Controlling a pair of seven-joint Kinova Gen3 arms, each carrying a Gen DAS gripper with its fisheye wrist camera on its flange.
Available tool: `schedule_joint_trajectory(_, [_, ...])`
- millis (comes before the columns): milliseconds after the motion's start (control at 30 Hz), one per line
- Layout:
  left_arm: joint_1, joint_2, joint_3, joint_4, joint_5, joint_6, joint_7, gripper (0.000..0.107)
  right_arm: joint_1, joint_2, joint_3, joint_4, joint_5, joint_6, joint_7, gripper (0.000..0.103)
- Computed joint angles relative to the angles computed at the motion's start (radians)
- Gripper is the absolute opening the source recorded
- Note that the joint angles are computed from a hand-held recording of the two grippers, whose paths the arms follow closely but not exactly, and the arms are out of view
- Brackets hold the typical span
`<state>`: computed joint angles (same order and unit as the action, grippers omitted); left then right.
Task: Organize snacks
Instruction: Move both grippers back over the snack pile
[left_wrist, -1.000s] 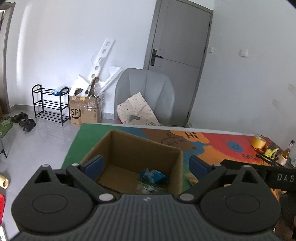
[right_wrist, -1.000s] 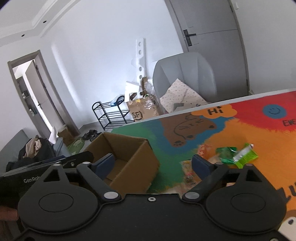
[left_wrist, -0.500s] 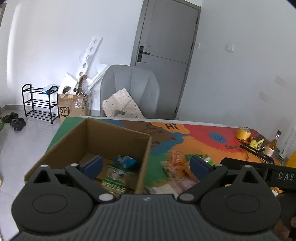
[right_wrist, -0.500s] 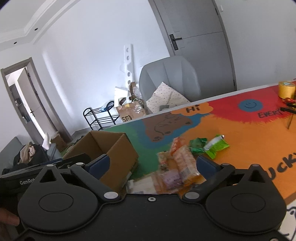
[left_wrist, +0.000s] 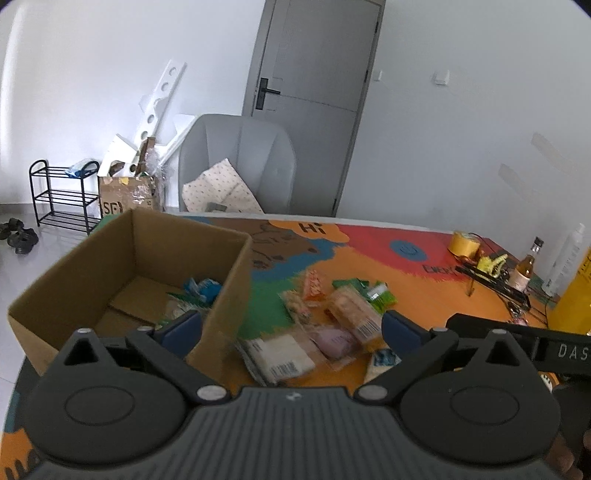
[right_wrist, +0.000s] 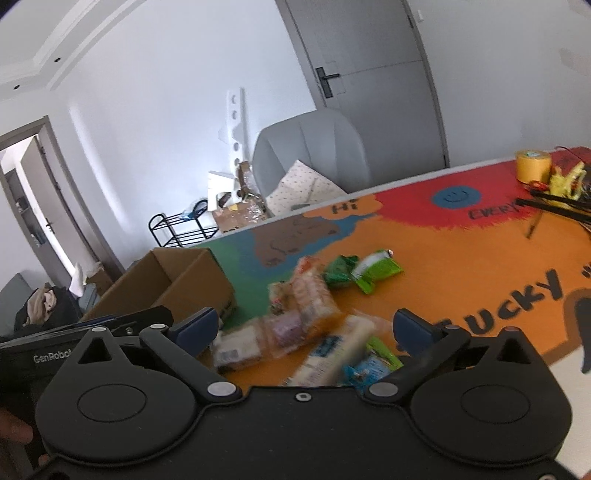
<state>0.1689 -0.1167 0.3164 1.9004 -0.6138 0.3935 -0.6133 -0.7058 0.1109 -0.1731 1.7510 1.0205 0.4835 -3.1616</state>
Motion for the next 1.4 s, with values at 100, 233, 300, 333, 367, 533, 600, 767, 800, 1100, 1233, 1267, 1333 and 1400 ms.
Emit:
schedule_joint_trajectory(100, [0.005,0.006,0.013,0.006,-0.01,0.003,0.024,0.103,0.007,-0.017,-0.002,0.029,-0.004,-0.001,-0.011,0.103])
schedule_joint_trajectory(233, [0.023,0.015,0.019,0.012,-0.026,0.008,0.05,0.103,0.028,-0.03,-0.012,0.055,-0.026,-0.006,-0.002,0.103])
schedule_joint_trajectory(300, [0.039,0.026,0.022,0.005,-0.035,0.024,0.063,0.103,0.034,-0.037,-0.016,0.069,-0.029,-0.006,-0.005,0.103])
schedule_joint_trajectory(333, [0.05,0.029,0.014,0.006,-0.027,0.02,0.058,0.103,0.038,-0.04,-0.018,0.075,-0.029,-0.007,-0.009,0.103])
schedule_joint_trajectory(367, [0.058,0.031,0.008,0.01,-0.026,0.012,0.059,0.102,0.041,-0.042,-0.02,0.082,-0.031,-0.006,-0.01,0.103])
schedule_joint_trajectory(533, [0.089,0.047,-0.001,0.021,-0.053,-0.005,0.091,0.1,0.06,-0.047,-0.027,0.105,-0.047,-0.015,0.005,0.103])
schedule_joint_trajectory(600, [0.1,0.055,-0.006,0.026,-0.061,-0.012,0.106,0.099,0.069,-0.043,-0.028,0.107,-0.073,-0.025,0.033,0.101])
schedule_joint_trajectory(767, [0.136,0.086,-0.045,0.019,0.0,-0.026,0.048,0.085,0.087,-0.023,-0.015,0.099,-0.182,-0.056,0.144,0.084])
schedule_joint_trajectory(800, [0.144,0.093,-0.055,0.016,0.026,-0.029,0.019,0.084,0.088,-0.016,-0.011,0.095,-0.201,-0.059,0.163,0.083])
schedule_joint_trajectory(1100, [0.181,0.158,-0.121,-0.031,0.222,-0.044,-0.201,0.075,0.087,0.035,0.048,0.056,-0.324,-0.092,0.268,0.074])
schedule_joint_trajectory(1233, [0.183,0.184,-0.14,-0.053,0.319,-0.04,-0.306,0.068,0.084,0.058,0.074,0.04,-0.373,-0.124,0.318,0.073])
schedule_joint_trajectory(1267, [0.184,0.19,-0.144,-0.059,0.336,-0.037,-0.322,0.067,0.079,0.066,0.082,0.032,-0.383,-0.121,0.328,0.071])
schedule_joint_trajectory(1333, [0.189,0.201,-0.154,-0.071,0.358,-0.029,-0.344,0.067,0.081,0.079,0.089,0.019,-0.42,-0.126,0.361,0.068])
schedule_joint_trajectory(1400, [0.191,0.21,-0.161,-0.08,0.378,-0.022,-0.367,0.067,0.084,0.092,0.097,0.009,-0.459,-0.129,0.394,0.066])
